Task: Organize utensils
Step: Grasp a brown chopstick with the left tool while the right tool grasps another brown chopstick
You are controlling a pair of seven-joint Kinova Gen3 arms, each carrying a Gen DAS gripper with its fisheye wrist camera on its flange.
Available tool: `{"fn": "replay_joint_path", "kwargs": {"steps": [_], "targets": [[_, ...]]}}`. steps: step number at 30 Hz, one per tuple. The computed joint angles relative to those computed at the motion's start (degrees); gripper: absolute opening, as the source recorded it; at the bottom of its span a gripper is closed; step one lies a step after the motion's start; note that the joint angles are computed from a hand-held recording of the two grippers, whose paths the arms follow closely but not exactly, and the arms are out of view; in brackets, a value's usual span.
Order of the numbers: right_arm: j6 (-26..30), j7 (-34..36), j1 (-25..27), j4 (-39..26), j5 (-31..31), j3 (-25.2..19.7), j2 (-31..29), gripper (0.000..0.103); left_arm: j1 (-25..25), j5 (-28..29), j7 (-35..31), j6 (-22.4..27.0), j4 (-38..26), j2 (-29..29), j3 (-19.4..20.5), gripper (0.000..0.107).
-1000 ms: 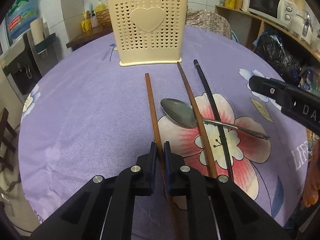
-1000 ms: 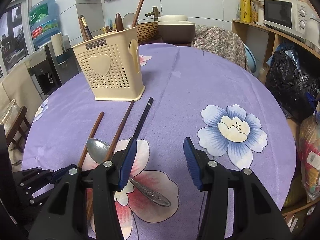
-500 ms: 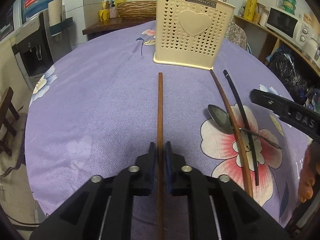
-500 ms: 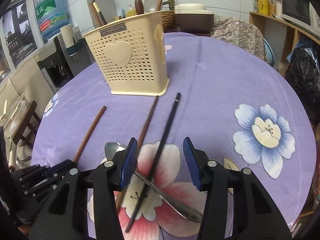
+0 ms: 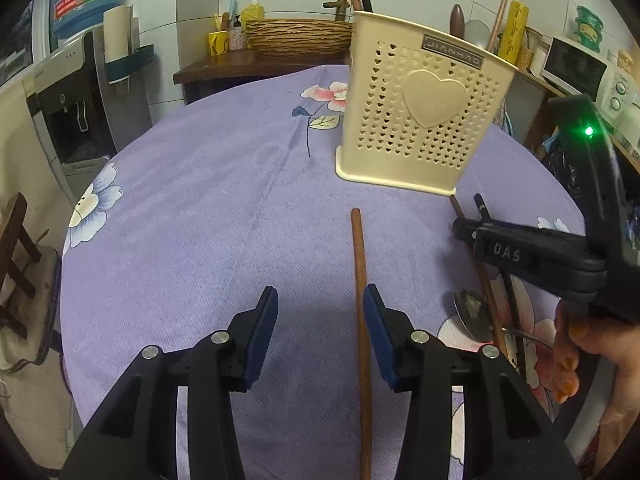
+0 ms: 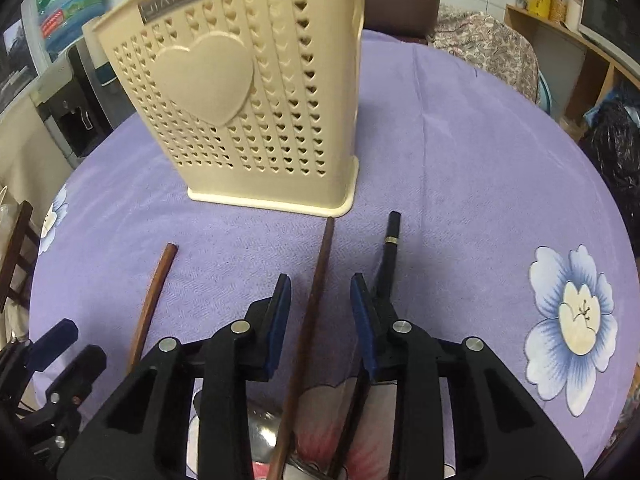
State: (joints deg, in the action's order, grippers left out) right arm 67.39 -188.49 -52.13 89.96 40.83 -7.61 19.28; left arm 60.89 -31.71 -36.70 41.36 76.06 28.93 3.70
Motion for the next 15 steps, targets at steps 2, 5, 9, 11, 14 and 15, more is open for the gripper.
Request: {"fn": "replay_joint_path", "kwargs": {"steps": [2,5,9,11,14,15], "targets": [[1.8,0.7,-0.1,-1.6,-0.1,0.3,1.1,0.03,-0.3,0.3,-0.7,0.1,-0.4,0.2,0.3,0.045],[2.5,0.5,-0.1,-2.6,-0.6,0.7,1.8,0.029,-1.0,1.0,-2.1,0.3,-1.1,0.6,0.7,0.045],[3.4,0.6,-0.2,-3.7,-0.4,1.4,2.7,0.018,-1.8,2.9,-4.7,0.8,-2.8,1.8,1.3,0.045],[2.3,1.1,0.5,-3.3,-0.8,1.4,2.3,0.013,-2.0,3.8,-6.0,1.2,-4.1,2.5,1.5,0.045],[1.1,0.7,0.4,-2.1,-0.7,1.3,1.5,0.008,-2.2,5.4,-8.7,2.5,-6.9,4.1,1.8,0.045],[0.9,0.6,0.3,-1.9,-0.6,1.2,1.4,0.008,-2.2,5.9,-9.4,3.1,-8.0,4.8,1.7,0.045]]}}
